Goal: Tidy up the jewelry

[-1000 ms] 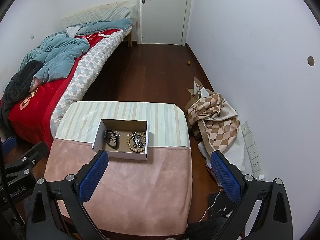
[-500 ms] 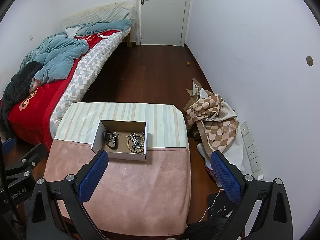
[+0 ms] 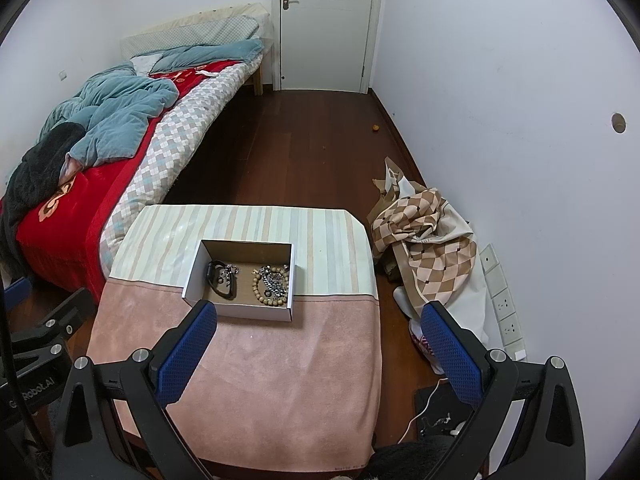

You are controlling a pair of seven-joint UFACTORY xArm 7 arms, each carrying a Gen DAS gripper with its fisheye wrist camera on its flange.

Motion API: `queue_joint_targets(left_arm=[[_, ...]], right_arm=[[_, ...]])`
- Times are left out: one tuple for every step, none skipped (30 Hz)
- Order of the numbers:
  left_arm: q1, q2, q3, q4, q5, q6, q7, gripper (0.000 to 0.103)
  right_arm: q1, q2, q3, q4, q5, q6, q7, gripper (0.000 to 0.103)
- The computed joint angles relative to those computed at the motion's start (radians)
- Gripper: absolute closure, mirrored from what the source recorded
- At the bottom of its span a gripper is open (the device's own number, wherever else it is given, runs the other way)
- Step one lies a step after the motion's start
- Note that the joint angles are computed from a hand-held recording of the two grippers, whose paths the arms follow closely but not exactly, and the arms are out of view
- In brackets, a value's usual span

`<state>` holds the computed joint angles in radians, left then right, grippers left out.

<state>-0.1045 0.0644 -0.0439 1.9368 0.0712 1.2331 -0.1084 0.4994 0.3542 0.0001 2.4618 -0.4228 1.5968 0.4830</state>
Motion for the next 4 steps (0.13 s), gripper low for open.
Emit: queue_joint_targets(left_arm=[[-0.001,-0.004,0.000,-0.007,0.004,-0.005,-0.003,0.000],[-0.003,-0.011,-0.001,-0.017,0.016,-0.016,-0.010,0.000],[-0.003,-0.020,-0.001,-0.031,0.019,-0.026,-0.012,0.000],[-0.002,-0.018,-0.001,-0.026,0.017,-0.021,-0.009,0.000]], right_arm=[[0.002,0.002,0.000,0.004,-0.001,0.003,-0.001,0.000],[0.000,0.005,-0.001,0.011,0.000,0.006,-0.005,0.000],[0.000,0.006,-0.001,0.016,0.001,0.010,-0.007,0.000],[0.001,0.008,-0.002,0.020,0.002,0.013,-0.009,0.000]])
